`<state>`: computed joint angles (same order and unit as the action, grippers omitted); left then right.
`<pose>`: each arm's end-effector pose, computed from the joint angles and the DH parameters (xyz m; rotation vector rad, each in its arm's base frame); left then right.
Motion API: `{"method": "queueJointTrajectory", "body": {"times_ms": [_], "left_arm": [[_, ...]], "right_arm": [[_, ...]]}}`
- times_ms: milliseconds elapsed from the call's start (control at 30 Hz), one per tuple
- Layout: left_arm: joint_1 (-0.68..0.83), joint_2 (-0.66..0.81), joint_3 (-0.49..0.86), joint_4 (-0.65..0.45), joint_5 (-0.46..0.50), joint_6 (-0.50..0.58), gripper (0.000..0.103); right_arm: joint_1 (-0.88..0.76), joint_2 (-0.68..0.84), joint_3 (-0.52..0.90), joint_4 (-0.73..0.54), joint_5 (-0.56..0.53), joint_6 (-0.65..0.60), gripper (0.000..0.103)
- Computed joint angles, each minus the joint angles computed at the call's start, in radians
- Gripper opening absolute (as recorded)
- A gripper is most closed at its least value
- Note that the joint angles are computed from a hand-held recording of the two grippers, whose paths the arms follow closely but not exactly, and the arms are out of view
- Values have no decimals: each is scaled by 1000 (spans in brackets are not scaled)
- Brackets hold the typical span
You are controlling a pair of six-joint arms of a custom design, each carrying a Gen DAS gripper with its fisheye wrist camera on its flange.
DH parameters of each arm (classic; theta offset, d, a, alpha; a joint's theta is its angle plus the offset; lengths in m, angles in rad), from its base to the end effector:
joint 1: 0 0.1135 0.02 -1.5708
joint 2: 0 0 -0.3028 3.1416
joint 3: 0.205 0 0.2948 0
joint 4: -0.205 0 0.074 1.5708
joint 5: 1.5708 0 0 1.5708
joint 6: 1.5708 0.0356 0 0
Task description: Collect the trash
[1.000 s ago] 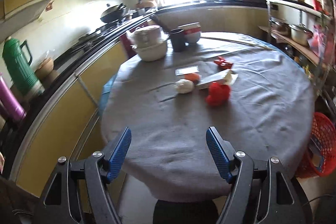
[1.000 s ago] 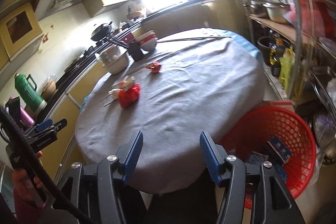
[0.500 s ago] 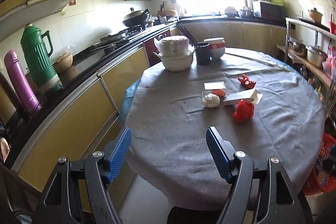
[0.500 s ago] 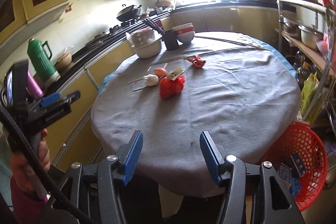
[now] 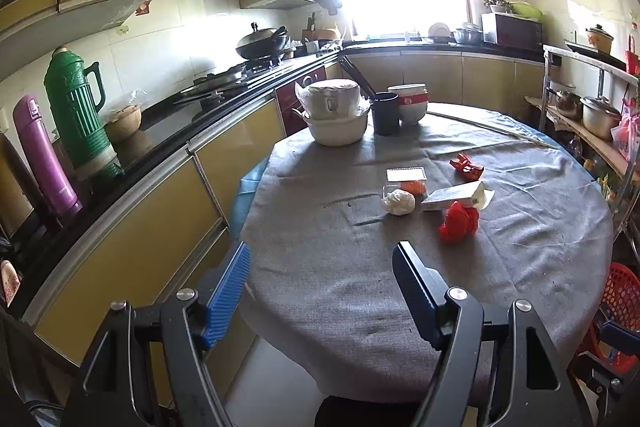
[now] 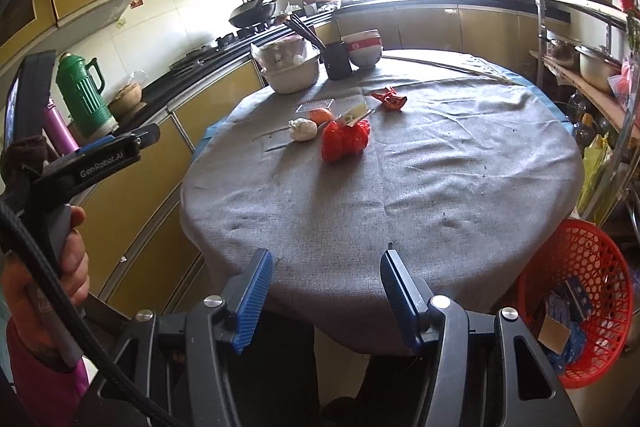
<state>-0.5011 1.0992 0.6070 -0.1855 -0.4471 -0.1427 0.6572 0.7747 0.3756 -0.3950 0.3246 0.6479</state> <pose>0.2247 -0.1055 0.2332 0.1538 2.1696 0.1388 0.1403 0.0939 0.1916 0.1449 2.3246 0.2750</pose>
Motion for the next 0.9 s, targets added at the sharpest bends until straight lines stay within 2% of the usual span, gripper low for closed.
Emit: {"method": "queueJointTrajectory", "body": {"times_ms": [900], "left_arm": [[-53,-43,-4,-20,-67,0,74]], "right_arm": [[-68,-68,-12,-7,-25,35,60]]}}
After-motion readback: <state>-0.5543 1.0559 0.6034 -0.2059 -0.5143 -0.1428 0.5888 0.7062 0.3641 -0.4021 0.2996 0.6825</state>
